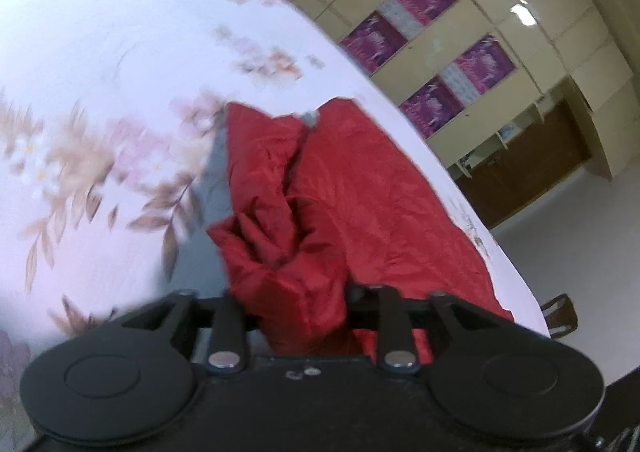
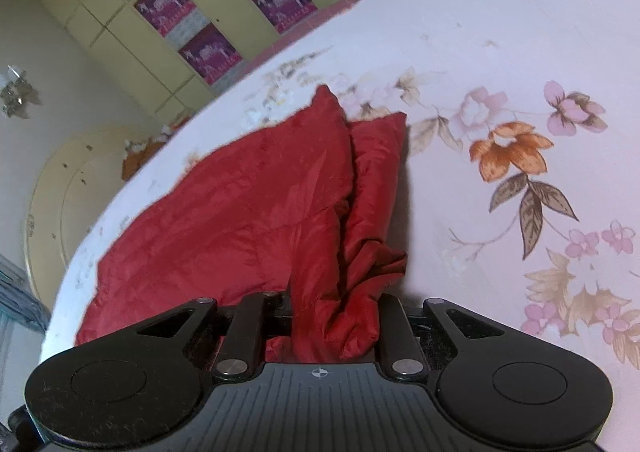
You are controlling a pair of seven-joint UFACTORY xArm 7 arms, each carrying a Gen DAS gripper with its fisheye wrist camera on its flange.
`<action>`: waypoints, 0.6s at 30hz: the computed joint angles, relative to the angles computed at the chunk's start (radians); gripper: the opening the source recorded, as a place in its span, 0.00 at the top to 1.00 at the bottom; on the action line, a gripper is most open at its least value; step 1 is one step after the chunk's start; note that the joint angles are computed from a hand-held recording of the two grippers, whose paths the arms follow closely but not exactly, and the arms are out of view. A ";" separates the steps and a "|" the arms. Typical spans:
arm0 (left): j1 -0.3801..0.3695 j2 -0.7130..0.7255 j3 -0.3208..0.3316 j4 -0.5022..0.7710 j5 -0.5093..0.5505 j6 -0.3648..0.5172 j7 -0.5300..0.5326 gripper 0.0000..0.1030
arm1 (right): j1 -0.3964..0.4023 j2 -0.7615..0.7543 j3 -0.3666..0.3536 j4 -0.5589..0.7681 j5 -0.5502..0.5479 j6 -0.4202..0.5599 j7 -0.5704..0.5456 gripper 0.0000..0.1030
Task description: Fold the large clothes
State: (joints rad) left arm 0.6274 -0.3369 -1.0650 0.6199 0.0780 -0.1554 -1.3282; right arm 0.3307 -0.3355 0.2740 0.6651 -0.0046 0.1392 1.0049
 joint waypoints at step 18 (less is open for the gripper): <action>-0.014 0.108 -0.022 -0.036 -0.225 -0.154 0.164 0.61 | -0.222 -0.160 0.261 0.098 -0.268 0.210 0.267 0.94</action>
State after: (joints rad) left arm 0.6131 -0.2292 -1.0870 0.5839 -0.1474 -0.3091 -1.1644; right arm 0.1087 -0.4956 0.5354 0.7629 -0.2730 0.3495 1.2717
